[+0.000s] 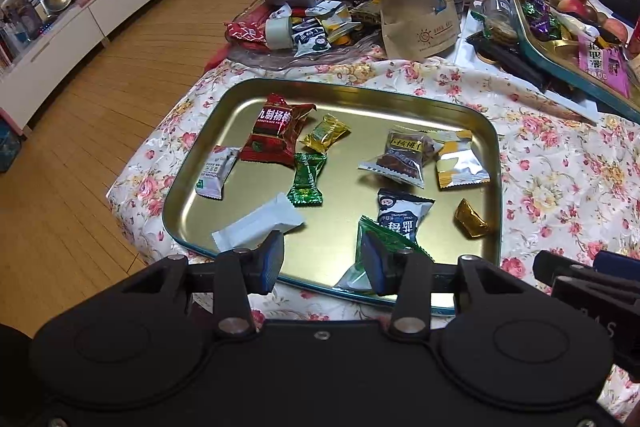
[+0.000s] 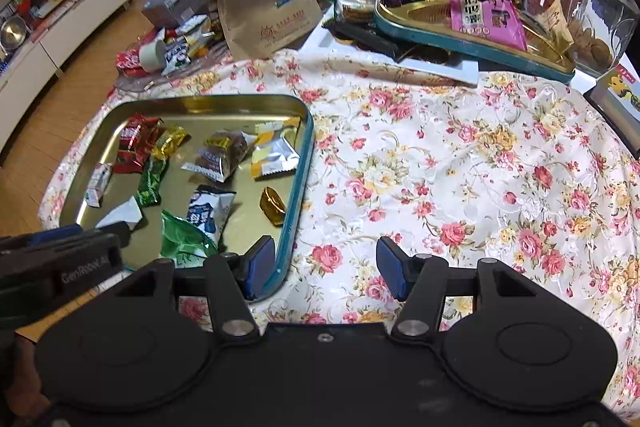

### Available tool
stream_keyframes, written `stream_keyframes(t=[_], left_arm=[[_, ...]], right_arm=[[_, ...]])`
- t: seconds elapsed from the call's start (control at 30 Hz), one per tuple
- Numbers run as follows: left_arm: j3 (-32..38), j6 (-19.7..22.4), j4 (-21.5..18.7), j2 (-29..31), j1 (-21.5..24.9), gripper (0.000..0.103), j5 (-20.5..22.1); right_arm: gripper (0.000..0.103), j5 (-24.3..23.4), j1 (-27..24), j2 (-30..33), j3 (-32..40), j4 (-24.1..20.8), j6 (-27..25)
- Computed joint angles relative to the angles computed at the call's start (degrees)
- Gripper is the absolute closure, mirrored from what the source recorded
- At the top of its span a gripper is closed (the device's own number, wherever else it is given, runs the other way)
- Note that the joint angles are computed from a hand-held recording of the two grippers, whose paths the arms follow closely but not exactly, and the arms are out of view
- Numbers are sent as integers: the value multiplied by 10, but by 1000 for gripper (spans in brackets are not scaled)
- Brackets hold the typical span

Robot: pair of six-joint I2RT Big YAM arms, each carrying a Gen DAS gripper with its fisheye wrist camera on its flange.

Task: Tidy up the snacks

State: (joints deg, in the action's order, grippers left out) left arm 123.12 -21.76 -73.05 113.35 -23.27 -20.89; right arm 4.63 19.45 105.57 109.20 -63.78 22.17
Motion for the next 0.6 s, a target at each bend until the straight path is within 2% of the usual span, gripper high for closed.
stream_keyframes(t=[0.3,0.6], left_arm=[[19,-8,-18,12,1,51,9],[19,-11,-17,12,2,51,15]], right_arm=[[44,-1,0,18,21,-19,9],[44,-3,0,25,29,-30,12]])
